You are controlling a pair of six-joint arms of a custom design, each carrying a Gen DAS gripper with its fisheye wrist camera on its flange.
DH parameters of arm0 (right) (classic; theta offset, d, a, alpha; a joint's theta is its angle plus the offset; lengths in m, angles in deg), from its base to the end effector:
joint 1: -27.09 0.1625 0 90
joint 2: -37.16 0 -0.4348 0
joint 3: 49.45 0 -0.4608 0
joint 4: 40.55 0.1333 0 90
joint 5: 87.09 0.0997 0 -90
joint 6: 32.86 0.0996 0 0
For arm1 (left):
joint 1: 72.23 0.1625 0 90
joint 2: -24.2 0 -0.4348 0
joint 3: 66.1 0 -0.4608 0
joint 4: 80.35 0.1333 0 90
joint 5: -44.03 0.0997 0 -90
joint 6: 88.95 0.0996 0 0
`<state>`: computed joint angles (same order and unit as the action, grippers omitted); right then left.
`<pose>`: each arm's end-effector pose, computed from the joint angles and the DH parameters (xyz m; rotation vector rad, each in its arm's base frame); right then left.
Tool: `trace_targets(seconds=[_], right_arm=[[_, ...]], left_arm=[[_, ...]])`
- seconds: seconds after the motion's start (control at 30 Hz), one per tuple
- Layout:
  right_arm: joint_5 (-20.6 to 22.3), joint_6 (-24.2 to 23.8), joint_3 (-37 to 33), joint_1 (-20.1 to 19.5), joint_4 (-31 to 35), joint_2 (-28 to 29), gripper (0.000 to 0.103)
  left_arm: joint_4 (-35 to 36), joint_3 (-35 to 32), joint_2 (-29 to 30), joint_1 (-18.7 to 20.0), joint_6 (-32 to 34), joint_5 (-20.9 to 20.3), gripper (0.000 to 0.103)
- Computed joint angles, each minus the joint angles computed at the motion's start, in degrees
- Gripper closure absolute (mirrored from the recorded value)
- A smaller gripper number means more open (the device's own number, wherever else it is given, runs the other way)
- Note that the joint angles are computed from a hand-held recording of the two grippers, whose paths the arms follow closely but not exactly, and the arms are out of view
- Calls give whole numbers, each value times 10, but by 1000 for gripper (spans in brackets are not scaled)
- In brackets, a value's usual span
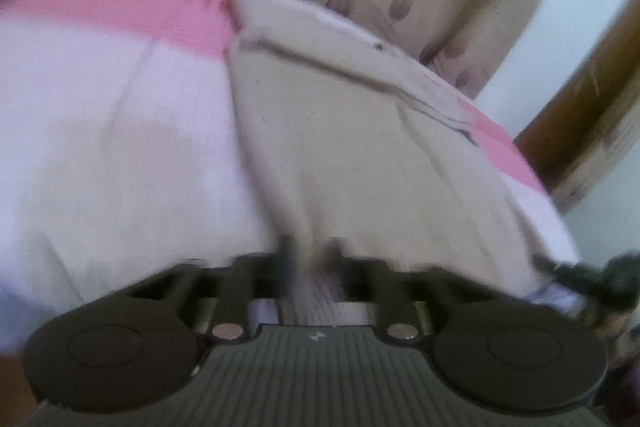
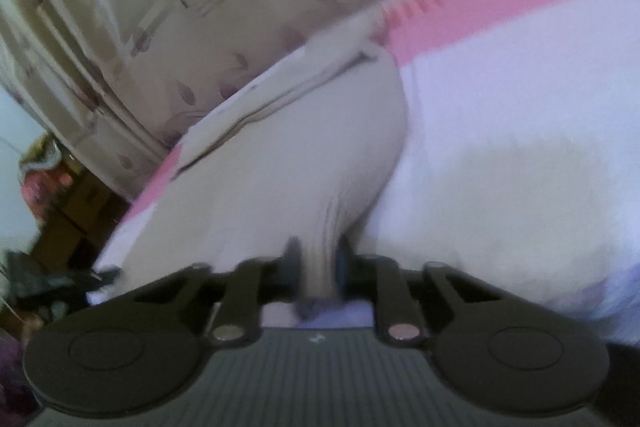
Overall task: Fold small clothes
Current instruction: 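Grasp the sweater hem with both grippers and lift it toward the collar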
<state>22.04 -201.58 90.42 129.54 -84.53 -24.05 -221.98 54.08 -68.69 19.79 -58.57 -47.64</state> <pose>0.1674 -0.2914 -0.0438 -0.2078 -2.6622 1.4565 0.1486 -0.5145 0.3359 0.7404 2.8922 -0.6304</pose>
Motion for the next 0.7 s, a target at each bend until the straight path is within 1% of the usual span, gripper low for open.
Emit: trace_targets(seconds=[0.1,0.13,0.17,0.2,0.23,0.27,0.3,0.33,0.4,0.43,0.47,0.5,0.53,0.57,0.6,0.67,0.7], right_arm=[[-24,15,17,-15,-32,-1,88],[-28,17,21,-18,-38,-2,88],[-29,17,23,-19,-39,-4,88],[-33,16,22,-20,-33,-6,88],[-39,18,23,-24,-27,-9,88],[-45,21,24,-29,-21,-13,88],[-53,24,26,-34,-18,-15,88],[-60,27,26,-39,-16,-17,87],[-69,31,27,-45,-17,-18,87],[-70,32,27,-47,-19,-17,87],[-64,30,24,-43,-20,-15,87],[-47,23,18,-32,-18,-11,87],[-33,14,11,-23,-13,-7,88],[-17,9,6,-14,-10,-2,90],[-11,6,3,-10,-11,0,91],[-26,14,11,-12,-28,-2,92],[-47,19,20,-18,-43,-7,92]], left_arm=[[13,-11,6,8,-23,-15,89],[26,-16,7,9,-24,-19,87],[38,-21,8,11,-25,-25,82],[49,-23,8,12,-16,-32,64],[63,-25,6,14,4,-45,42],[73,-27,4,13,19,-52,32],[80,-24,0,10,34,-54,11],[77,-17,-5,5,42,-50,0],[43,9,-16,-8,58,-25,4],[23,21,-20,-14,68,-15,21],[18,25,-21,-15,68,-15,42],[21,25,-20,-18,55,-5,96],[25,20,-13,-18,28,2,92],[19,18,-8,-12,16,-15,93],[15,20,-11,-8,15,-27,93],[-10,31,-22,-12,6,-27,93],[-8,29,-25,-6,-5,-48,93]])
